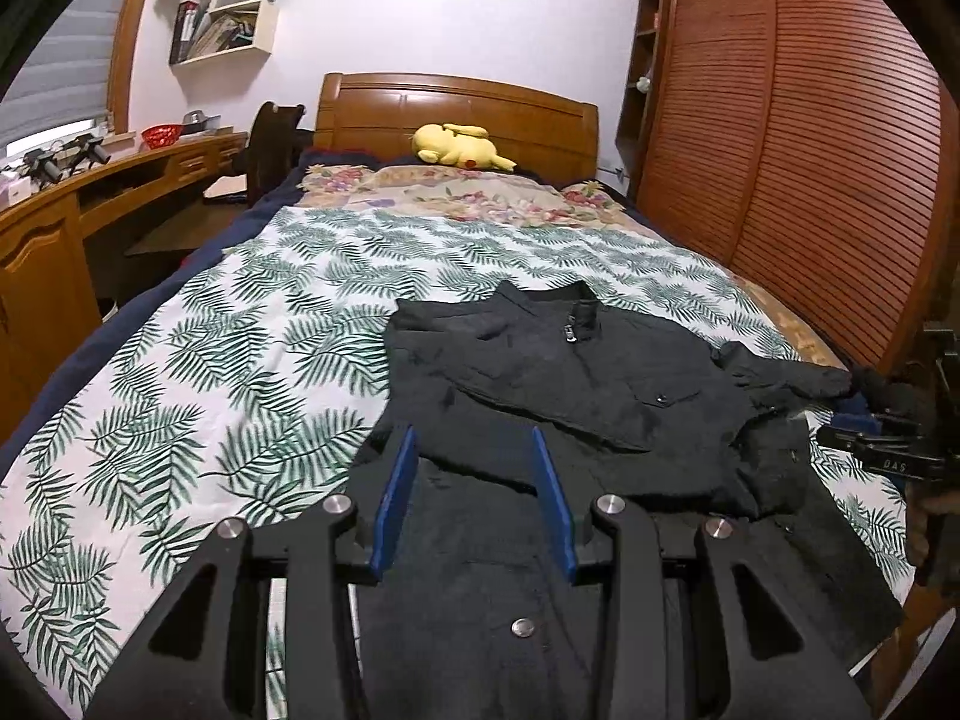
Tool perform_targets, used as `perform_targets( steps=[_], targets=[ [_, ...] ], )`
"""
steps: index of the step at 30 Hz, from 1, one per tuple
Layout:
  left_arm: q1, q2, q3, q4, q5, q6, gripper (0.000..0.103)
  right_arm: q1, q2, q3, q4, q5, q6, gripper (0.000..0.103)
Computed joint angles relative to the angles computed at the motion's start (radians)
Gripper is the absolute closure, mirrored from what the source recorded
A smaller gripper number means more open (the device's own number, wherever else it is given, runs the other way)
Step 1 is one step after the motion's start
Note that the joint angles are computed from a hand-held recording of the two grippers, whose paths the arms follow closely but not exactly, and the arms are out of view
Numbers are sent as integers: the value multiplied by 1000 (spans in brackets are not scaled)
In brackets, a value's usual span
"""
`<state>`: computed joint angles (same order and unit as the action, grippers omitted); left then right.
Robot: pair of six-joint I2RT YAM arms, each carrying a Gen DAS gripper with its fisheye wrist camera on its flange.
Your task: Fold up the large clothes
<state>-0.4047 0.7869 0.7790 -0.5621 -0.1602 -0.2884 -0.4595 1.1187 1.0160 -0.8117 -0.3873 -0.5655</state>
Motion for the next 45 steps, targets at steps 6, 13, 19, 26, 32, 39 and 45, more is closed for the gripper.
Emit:
perform_targets(
  steps=[6,13,19,26,32,39,45],
  targets=[
    [-88,56,17,26,-51,-36,65,60,9,-14,23,14,-14,60],
    [-179,150,40,73,-100,-70,65,62,89,-54,103,54,-35,60],
    [-249,234,66,122,-129,-103,65,-9,206,-116,181,95,-102,60],
    [-333,336,107,175,-165,-117,65,-96,274,-115,194,47,-155,60],
    [-377,429,142,224,-168,-116,63,-129,269,-8,144,-47,-158,60],
    [-415,513,166,268,-162,-118,56,-7,419,198,172,24,-49,68],
    [-429,550,178,274,-153,-127,54,52,548,284,166,86,-19,74]
  ],
)
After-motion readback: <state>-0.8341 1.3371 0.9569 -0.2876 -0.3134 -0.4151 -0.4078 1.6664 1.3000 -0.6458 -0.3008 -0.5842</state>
